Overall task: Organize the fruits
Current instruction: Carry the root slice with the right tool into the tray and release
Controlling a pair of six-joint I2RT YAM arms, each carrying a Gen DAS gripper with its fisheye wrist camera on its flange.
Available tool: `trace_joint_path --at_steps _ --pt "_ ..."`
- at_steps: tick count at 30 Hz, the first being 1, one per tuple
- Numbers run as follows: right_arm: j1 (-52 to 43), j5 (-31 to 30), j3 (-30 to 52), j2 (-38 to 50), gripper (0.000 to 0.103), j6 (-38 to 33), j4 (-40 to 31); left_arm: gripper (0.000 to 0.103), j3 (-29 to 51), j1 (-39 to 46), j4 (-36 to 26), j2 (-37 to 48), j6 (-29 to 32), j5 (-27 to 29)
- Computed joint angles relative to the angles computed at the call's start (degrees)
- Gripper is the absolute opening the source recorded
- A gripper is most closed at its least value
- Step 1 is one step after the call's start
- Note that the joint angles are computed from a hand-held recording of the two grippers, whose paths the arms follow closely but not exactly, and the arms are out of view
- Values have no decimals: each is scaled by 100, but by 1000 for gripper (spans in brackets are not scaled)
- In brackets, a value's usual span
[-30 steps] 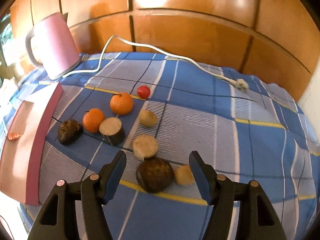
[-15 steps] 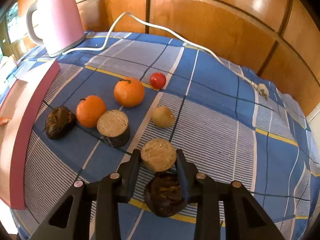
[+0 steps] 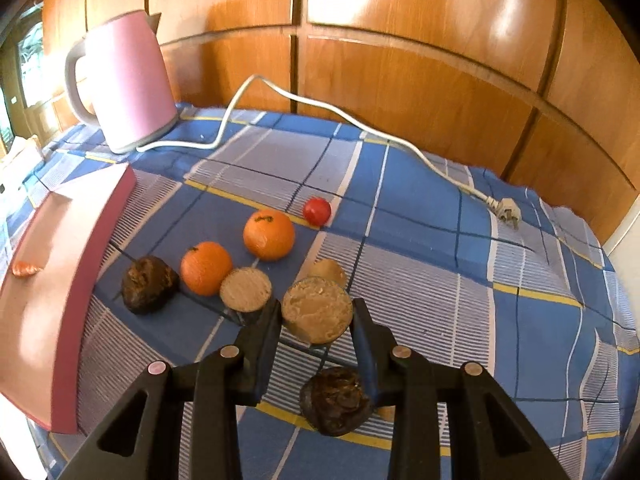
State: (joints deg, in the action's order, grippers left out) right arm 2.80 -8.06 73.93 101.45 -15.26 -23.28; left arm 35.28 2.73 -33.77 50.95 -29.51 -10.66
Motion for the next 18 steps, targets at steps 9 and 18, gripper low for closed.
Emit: trace_joint_path --at_steps 9,18 --pt "247 -463 -146 -457 35 7 -162 96 -26 75 5 -41 -16 59" --pt "967 -947 -161 -735 35 -231 -628 96 -71 341 26 -102 -5 240"
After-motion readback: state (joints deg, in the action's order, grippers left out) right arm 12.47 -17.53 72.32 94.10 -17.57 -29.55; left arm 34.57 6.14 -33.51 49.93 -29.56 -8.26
